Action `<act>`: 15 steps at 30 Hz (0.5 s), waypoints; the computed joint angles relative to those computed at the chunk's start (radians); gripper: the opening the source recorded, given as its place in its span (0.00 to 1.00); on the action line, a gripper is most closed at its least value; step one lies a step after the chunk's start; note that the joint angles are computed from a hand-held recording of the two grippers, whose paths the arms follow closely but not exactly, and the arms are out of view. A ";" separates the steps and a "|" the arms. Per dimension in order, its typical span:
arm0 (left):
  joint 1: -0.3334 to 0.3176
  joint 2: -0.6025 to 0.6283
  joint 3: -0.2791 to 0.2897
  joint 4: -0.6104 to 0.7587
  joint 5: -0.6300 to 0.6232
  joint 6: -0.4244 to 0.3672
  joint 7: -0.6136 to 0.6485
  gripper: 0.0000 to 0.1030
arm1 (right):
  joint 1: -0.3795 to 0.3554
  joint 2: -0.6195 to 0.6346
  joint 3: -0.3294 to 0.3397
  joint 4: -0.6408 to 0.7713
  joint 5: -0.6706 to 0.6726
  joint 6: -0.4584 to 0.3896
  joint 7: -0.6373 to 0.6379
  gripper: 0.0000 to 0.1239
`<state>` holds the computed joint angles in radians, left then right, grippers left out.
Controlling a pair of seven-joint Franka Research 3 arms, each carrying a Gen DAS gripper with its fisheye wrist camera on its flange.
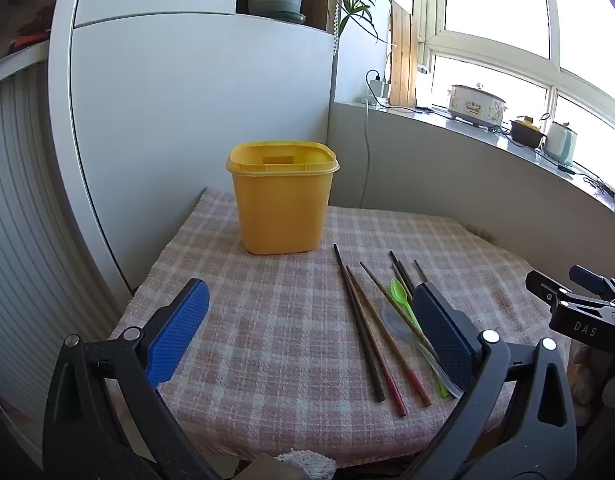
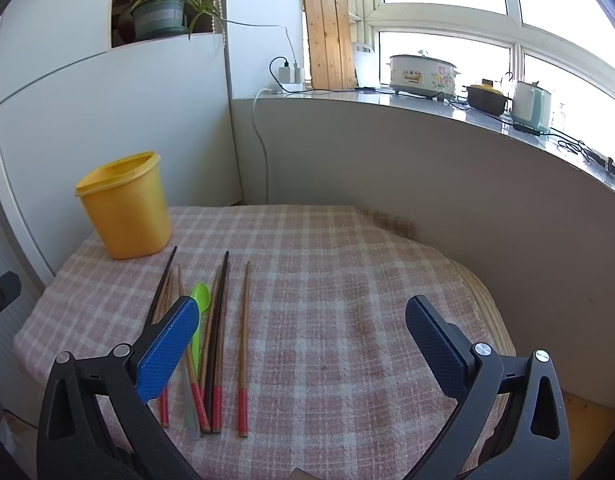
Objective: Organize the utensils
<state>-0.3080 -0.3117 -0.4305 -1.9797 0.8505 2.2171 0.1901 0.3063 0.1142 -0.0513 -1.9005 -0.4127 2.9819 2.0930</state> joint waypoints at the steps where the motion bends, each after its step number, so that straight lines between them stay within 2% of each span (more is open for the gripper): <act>1: 0.000 0.001 0.000 0.001 0.001 0.001 -0.001 1.00 | 0.000 0.000 -0.001 0.000 -0.002 0.001 0.001 0.83; 15: 0.000 0.000 0.000 0.000 0.001 0.000 0.000 1.00 | -0.003 -0.003 0.002 -0.001 0.006 -0.002 -0.007 0.83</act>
<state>-0.3083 -0.3112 -0.4307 -1.9793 0.8511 2.2169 0.1898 0.3035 0.1117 -0.0491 -1.9018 -0.4064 2.9798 2.0862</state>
